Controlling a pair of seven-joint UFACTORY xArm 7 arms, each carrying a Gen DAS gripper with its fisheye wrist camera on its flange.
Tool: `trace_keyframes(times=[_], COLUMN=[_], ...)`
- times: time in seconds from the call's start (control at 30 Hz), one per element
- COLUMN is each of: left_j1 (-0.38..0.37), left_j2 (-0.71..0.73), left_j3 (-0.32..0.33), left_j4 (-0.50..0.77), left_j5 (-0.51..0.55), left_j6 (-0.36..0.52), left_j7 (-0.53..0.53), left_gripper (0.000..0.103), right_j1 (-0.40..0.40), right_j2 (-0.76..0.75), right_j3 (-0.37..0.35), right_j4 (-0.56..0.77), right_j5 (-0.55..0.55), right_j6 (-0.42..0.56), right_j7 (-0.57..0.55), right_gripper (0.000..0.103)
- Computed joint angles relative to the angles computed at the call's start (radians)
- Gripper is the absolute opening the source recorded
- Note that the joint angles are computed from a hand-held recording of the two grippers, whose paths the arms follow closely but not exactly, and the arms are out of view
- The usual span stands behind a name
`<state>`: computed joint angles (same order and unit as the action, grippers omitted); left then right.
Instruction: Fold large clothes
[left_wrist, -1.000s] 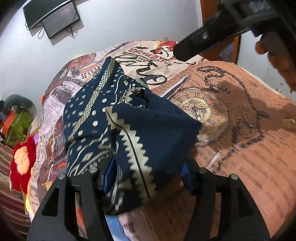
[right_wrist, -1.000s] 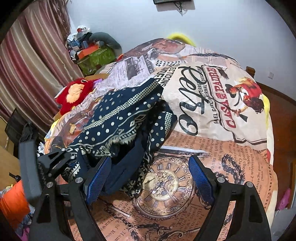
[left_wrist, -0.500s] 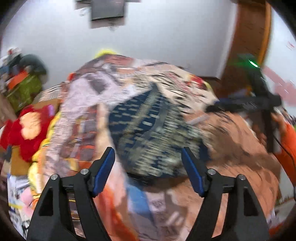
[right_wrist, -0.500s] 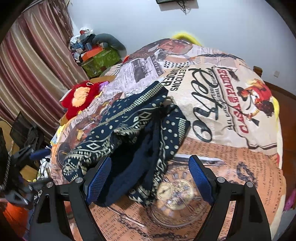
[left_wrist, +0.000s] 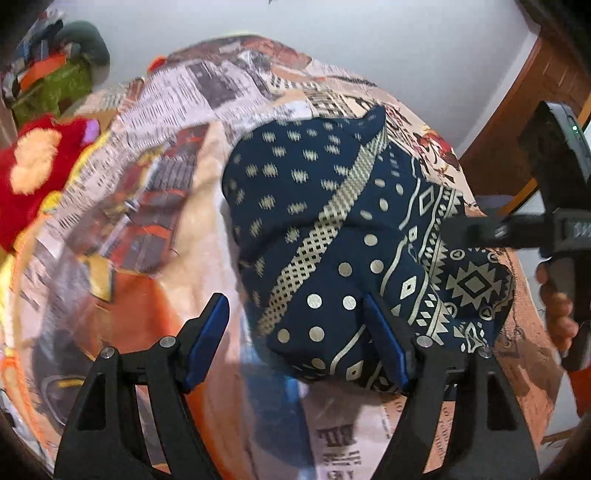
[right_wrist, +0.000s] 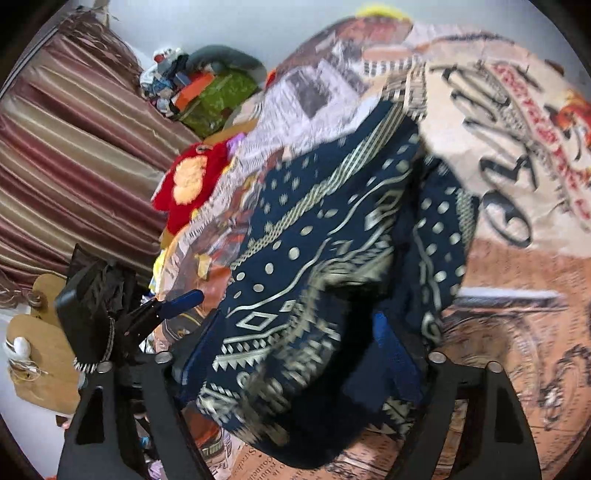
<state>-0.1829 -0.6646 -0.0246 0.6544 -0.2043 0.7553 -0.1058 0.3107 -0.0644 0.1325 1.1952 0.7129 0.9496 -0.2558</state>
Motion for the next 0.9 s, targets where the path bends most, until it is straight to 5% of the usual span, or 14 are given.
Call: trace_keyframes(times=[0.07, 0.23, 0.33, 0.73, 0.9], left_j1=[-0.019, -0.021, -0.024, -0.061, -0.051], left_j2=[0.013, 0.007, -0.006, 0.038, 0.041], left_j3=[0.006, -0.015, -0.004, -0.058, -0.114], left_j4=[-0.001, -0.003, -0.009, 0.012, -0.014], left_j5=[-0.014, -0.005, -0.014, 0.009, 0.090], left_j6=[0.002, 0.002, 0.013, 0.003, -0.044], left_j7=[0.018, 0.001, 0.004, -0.013, -0.054], left_gripper=[0.075, 0.075, 0.075, 0.075, 0.078], right_j1=[0.007, 0.019, 0.025, 0.025, 0.018], right_j2=[0.015, 0.021, -0.017, -0.111, -0.114], right_j3=[0.009, 0.023, 0.023, -0.006, -0.021], right_j4=[-0.002, -0.030, -0.056, -0.176, -0.233], right_j5=[-0.013, -0.039, -0.058, -0.254, -0.243], right_j6=[-0.001, -0.059, -0.109, -0.178, -0.205], right_j7=[-0.003, -0.007, -0.036, -0.044, -0.062], right_gripper=[0.062, 0.018, 0.007, 0.004, 0.004])
